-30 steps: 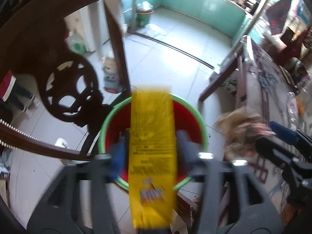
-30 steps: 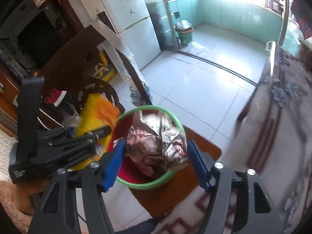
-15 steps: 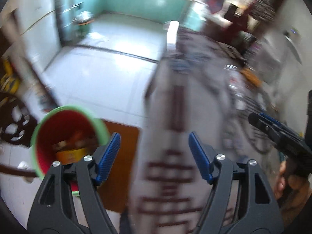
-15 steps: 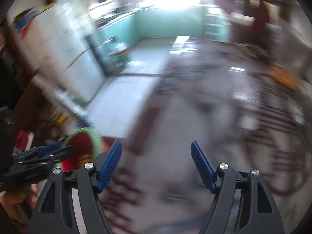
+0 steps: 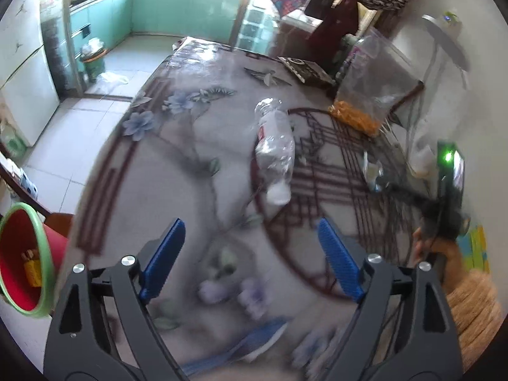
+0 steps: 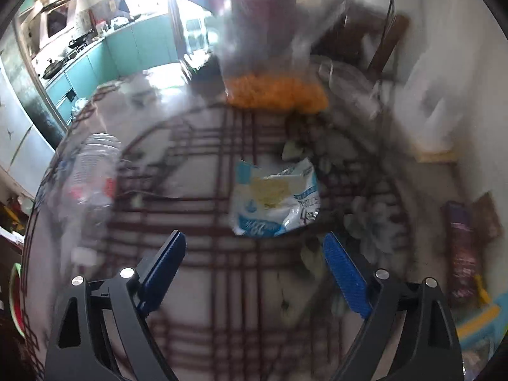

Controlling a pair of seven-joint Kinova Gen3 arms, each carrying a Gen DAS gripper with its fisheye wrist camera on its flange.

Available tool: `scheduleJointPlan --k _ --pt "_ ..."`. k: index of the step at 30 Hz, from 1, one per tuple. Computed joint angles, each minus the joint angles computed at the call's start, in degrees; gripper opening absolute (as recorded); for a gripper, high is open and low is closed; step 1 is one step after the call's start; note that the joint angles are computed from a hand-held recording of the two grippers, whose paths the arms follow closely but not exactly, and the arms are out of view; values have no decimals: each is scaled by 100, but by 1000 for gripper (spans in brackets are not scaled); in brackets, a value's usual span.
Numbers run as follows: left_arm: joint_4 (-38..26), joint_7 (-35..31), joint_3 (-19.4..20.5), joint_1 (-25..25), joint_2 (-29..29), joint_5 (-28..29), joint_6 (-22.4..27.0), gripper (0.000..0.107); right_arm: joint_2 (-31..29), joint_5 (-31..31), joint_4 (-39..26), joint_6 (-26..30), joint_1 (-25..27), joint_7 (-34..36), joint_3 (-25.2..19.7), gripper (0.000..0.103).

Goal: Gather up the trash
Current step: 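Grasp the clear plastic bottle with the left gripper while the right grasps the blue-white wrapper, then carry the plastic bottle and wrapper toward the red bucket with both grippers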

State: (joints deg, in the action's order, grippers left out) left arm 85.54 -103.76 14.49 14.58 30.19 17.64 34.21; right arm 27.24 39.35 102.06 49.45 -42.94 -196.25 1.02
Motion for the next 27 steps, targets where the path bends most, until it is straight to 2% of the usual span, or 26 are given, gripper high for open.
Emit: scheduleJointPlan --k 4,6,8,9,10,12,13,14,17,19,22,24,25,27 --pt "-568 932 -869 1062 356 -218 16 85 205 -39 198 -717 466 406 -53 85" --pt "-931 1398 -1186 1485 602 -529 71 85 293 -133 196 -765 361 602 136 83" --pt "-1315 1856 -1205 1662 861 -992 177 85 244 -115 435 -1076 388 440 234 63" --pt "-1550 2066 -1151 1705 1030 -1225 245 85 187 -12 568 -1251 292 286 358 63" --pt "-1807 2281 -1098 1742 1209 -1458 341 85 136 151 719 -1418 262 122 419 55" --pt "-2332 2621 -1116 1857 1551 -1726 584 85 -71 617 1085 -1738 275 -236 389 30" --pt "-2505 2703 -1085 1864 1662 -1760 651 85 -210 851 1261 -1793 324 -467 287 13" --pt "-2716 2797 -1075 1880 1801 -1790 715 85 -337 1040 1389 -1856 280 -700 291 2" --pt "-3478 3031 -1074 1938 2259 -1868 1137 85 -909 1467 1953 -2106 -391 -1399 711 1" --pt "-4009 3212 -1072 1954 2579 -1862 1482 85 -1206 1748 2219 -2110 -735 -1865 787 1" --pt "-4800 3441 -1024 1934 3066 -1796 2057 85 -1606 2080 2452 -1876 -1035 -2493 517 1" --pt "-5003 3526 -1039 1936 3214 -1755 2212 84 -1716 2067 2449 -1633 -957 -2602 177 1" --pt "-4977 3514 -1107 2000 3178 -1815 2152 77 -1774 2098 2485 -1566 -923 -2736 57 1" --pt "-4804 3394 -1088 2019 3118 -1877 1977 54 -1897 2333 2614 -1599 -910 -3186 1 1"
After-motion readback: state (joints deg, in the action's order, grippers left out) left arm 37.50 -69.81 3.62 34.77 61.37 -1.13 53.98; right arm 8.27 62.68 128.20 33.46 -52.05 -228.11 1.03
